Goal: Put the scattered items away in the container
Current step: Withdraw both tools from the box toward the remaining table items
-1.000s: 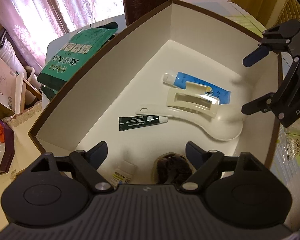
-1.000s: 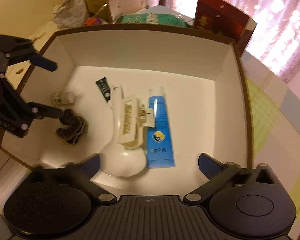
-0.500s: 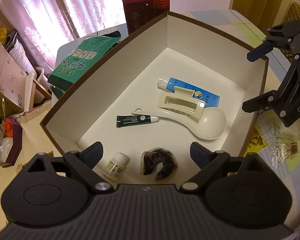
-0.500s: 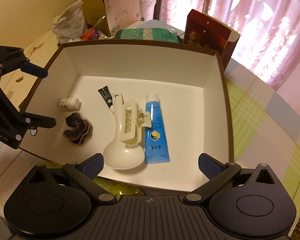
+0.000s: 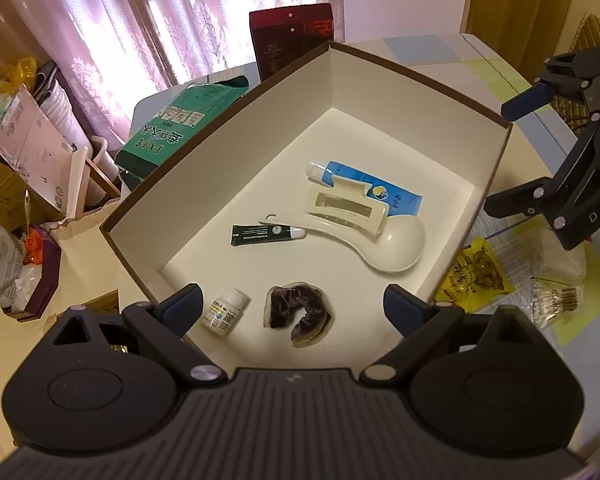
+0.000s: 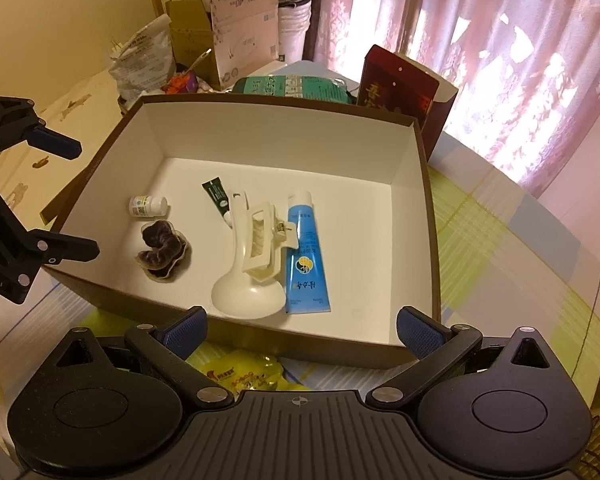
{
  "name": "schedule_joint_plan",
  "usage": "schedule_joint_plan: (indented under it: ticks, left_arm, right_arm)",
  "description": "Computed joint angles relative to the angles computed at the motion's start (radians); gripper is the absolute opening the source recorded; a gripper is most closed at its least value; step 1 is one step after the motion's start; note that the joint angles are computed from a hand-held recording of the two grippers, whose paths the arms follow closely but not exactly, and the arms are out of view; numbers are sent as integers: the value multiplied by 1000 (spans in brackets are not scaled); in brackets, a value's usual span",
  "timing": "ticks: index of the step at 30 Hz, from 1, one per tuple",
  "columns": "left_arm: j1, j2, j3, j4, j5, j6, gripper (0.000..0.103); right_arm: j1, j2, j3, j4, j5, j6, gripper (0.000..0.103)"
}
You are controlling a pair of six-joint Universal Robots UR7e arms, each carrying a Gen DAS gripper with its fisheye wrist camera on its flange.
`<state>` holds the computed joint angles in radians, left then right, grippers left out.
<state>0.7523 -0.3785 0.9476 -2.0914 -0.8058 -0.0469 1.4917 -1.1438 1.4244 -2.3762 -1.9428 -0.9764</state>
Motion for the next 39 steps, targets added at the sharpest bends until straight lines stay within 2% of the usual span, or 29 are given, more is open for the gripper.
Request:
schedule_joint_plan:
  ticks: [25, 39]
  left_arm:
    - [-125, -99, 220, -66, 67, -167, 100]
    - [-182, -135, 315, -94, 82, -273, 100]
  right_arm:
    - [-42, -204, 137, 29, 116, -84, 103]
    - [-107, -320, 176, 63, 202, -123, 103]
